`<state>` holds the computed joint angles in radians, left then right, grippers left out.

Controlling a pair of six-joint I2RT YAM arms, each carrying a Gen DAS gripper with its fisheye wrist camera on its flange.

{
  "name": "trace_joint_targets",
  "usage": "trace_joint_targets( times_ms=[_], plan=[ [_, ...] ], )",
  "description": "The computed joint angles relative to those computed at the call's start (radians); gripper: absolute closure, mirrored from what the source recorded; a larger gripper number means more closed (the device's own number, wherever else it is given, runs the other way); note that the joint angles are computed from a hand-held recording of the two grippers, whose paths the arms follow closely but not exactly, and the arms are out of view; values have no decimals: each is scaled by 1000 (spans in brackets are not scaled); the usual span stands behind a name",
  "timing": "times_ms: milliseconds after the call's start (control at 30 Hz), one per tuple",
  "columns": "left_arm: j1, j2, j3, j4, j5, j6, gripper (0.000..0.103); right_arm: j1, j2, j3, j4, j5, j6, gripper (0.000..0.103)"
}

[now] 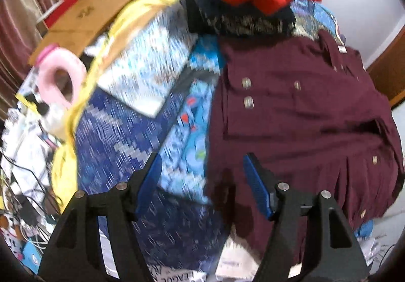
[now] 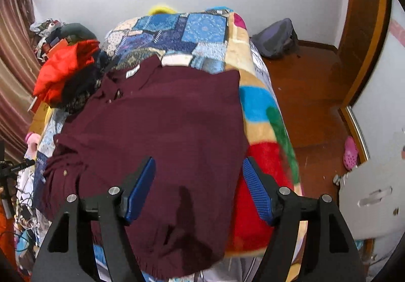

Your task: Fold large clothes

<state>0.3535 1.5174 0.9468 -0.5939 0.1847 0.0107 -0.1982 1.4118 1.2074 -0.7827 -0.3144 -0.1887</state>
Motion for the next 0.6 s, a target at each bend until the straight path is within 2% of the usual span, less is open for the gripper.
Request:
trace_joint_targets(
  times_ms=[200,333,433,600],
  plan=[
    [-3,6,-123,47,96,-6,37,-11,-60,-119,-11,23,21,35],
    [-11,30,-194,97,158,-54,37,-25,-23,-168,-36,20,34,35],
    [-20,48,-234,119,234,-78,37,-32,4,-200,-34,-17,52,35],
    [-68,13,-275,143,263,-142,37,-8,38,-242,2,-83,111,36]
  ],
)
